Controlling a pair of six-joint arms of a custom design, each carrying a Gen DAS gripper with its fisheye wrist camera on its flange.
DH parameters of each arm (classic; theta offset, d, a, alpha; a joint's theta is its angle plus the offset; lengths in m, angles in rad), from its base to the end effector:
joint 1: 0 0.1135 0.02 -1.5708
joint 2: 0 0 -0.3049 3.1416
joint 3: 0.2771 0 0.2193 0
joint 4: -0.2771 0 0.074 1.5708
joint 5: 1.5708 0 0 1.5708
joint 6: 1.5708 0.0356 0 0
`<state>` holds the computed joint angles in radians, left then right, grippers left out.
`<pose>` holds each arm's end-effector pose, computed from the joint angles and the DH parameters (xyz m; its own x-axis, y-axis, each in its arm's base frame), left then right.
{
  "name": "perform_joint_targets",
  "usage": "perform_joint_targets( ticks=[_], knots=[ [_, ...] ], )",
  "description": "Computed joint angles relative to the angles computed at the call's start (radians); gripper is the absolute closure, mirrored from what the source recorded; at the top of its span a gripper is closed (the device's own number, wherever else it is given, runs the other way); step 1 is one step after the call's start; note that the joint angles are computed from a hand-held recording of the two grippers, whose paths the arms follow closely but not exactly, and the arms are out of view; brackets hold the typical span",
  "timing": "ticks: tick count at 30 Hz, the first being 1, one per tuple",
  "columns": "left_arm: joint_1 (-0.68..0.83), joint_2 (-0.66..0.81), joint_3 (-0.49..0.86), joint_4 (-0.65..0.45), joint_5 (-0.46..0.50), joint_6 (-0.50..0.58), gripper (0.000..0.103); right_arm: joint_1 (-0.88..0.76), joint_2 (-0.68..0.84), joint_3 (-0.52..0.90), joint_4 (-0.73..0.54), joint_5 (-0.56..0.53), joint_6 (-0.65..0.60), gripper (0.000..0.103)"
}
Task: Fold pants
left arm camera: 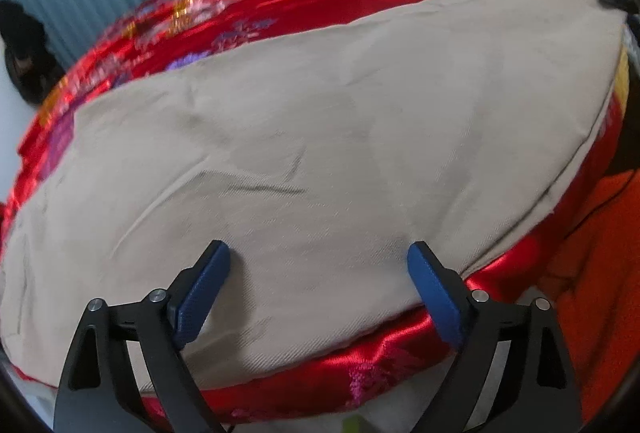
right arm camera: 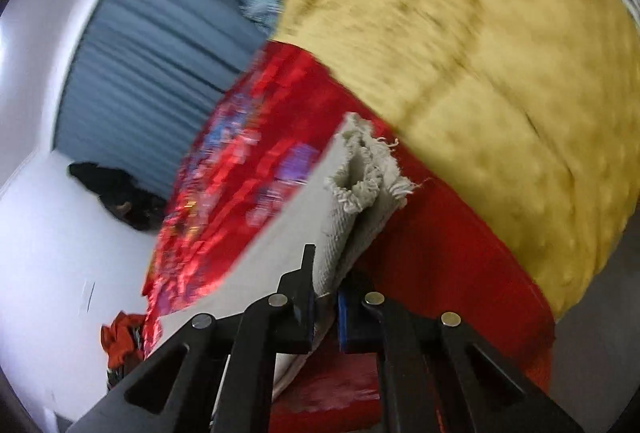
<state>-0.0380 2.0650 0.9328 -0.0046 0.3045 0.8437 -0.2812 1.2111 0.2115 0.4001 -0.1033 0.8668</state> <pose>0.3533 -0.0241 0.1185 -0.4814 0.7316 -0.4827 0.7852 0.6047 0.1333 0.1620 -0.0430 0.1921 -0.2028 0.8478 -0.4900 0.5389 0.5145 0.6670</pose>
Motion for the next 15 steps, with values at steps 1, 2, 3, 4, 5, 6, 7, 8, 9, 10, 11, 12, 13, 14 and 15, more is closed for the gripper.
perform_joint_targets(
  ticks=[1,2,3,4,5,6,7,8,9,10,11,12,13,14,15],
  knots=[
    [0.009,-0.005,0.053,-0.095,0.004,0.001,0.012,0.044,-0.048,0.038,-0.056,0.031,0.000,0.095],
    [0.021,-0.011,0.087,-0.152,0.011,-0.003,0.012,0.091,-0.085,0.081,-0.108,0.061,-0.002,0.095],
    [0.044,-0.018,0.134,-0.219,0.034,-0.014,0.012,0.134,-0.097,0.111,-0.138,0.093,0.000,0.095],
    [0.079,-0.024,0.201,-0.299,0.073,-0.032,0.012,0.191,-0.113,0.165,-0.192,0.134,-0.006,0.095],
    [0.106,-0.022,0.255,-0.355,0.097,-0.046,0.012,0.245,-0.127,0.209,-0.236,0.172,-0.015,0.095],
    [0.148,-0.011,0.344,-0.432,0.128,-0.071,0.012,0.306,-0.125,0.268,-0.277,0.210,-0.029,0.095],
    [0.184,0.002,0.410,-0.481,0.150,-0.092,0.012,0.366,-0.128,0.302,-0.302,0.248,-0.035,0.095],
    [0.218,0.019,0.472,-0.520,0.169,-0.113,0.012,0.409,-0.107,0.343,-0.310,0.268,-0.053,0.095],
    [0.254,0.040,0.540,-0.558,0.187,-0.140,0.012,0.460,-0.084,0.392,-0.322,0.290,-0.073,0.095],
    [0.300,0.073,0.628,-0.602,0.207,-0.175,0.012,0.517,-0.052,0.450,-0.336,0.308,-0.093,0.095],
    [0.333,0.100,0.693,-0.635,0.219,-0.198,0.012,0.567,-0.021,0.498,-0.345,0.323,-0.106,0.095],
    [0.365,0.133,0.764,-0.672,0.227,-0.220,0.012,0.608,0.016,0.541,-0.343,0.331,-0.115,0.095],
    [0.406,0.178,0.856,-0.721,0.235,-0.242,0.012,0.653,0.070,0.598,-0.335,0.331,-0.127,0.095],
    [0.435,0.212,0.924,-0.758,0.241,-0.258,0.012,0.695,0.114,0.643,-0.329,0.339,-0.133,0.095],
    [0.460,0.236,0.967,-0.777,0.246,-0.269,0.012,0.728,0.167,0.691,-0.315,0.331,-0.142,0.095]
  ],
)
